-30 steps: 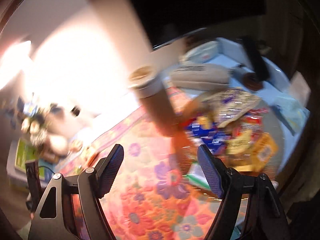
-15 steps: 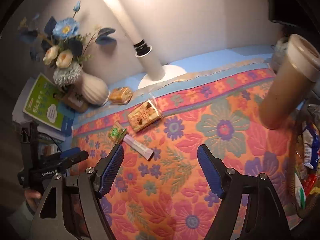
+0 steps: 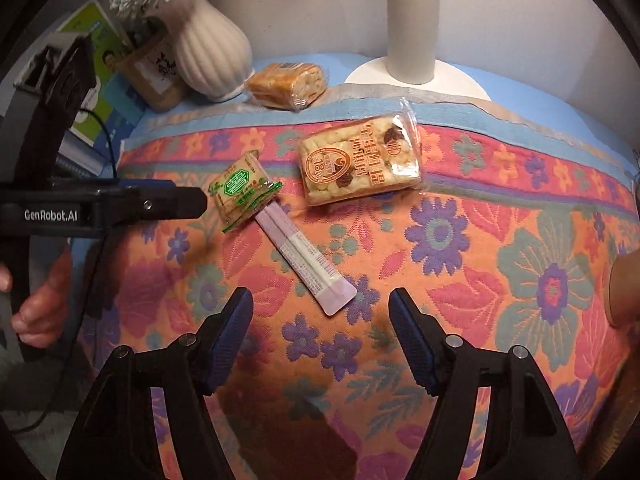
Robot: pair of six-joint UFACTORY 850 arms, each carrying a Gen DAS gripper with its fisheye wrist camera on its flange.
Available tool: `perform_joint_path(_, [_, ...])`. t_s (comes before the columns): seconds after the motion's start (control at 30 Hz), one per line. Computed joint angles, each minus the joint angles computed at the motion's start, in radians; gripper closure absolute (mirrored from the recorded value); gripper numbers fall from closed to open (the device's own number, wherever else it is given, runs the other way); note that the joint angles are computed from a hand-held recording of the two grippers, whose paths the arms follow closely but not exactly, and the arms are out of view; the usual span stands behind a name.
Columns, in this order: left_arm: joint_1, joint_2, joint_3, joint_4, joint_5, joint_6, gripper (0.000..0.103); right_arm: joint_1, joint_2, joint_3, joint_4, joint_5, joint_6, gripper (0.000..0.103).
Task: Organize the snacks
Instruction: 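Grasp the long white stick pack with the right tool while the left grasps the green-label cracker pack, then lift both packs and carry them over the brown glass plate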
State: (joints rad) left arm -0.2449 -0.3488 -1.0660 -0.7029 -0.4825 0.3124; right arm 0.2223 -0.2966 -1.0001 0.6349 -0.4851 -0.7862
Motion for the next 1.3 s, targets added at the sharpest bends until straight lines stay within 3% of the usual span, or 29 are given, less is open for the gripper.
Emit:
perform_joint_path(0.23, [-0.013,-0.07,-0.071,0.058,-0.031,0.042,0.028,0.035,-0.062,-0.048,-0.091,0.016,-0.001,0.048])
perform_joint_path(0.47, [-0.016,-0.109,-0.112,0.049,-0.044,0.107,0.028,0.06,-0.118,-0.093,-0.149,0.007,-0.001,0.072])
perform_joint_path(0.57, [-0.015,-0.121,-0.12,0.05,-0.042,0.119,0.046,0.075,-0.115,-0.089,-0.191,0.026,0.007,0.075])
perform_joint_path(0.67, [-0.008,-0.114,-0.108,-0.001,-0.032,0.172,0.053,0.082,-0.108,-0.082,-0.205,0.029,0.018,0.078])
perform_joint_path(1.07, [-0.006,-0.019,-0.01,-0.025,-0.019,0.19,0.058,0.064,0.035,0.087,-0.301,0.04,0.21,0.083])
perform_joint_path(1.2, [-0.032,0.025,0.023,0.026,0.009,0.145,0.058,0.033,0.124,0.186,-0.346,0.02,0.306,0.083])
perform_joint_path(1.3, [-0.067,0.055,0.032,0.146,0.039,0.038,0.058,0.016,0.181,0.254,-0.372,0.009,0.369,0.083])
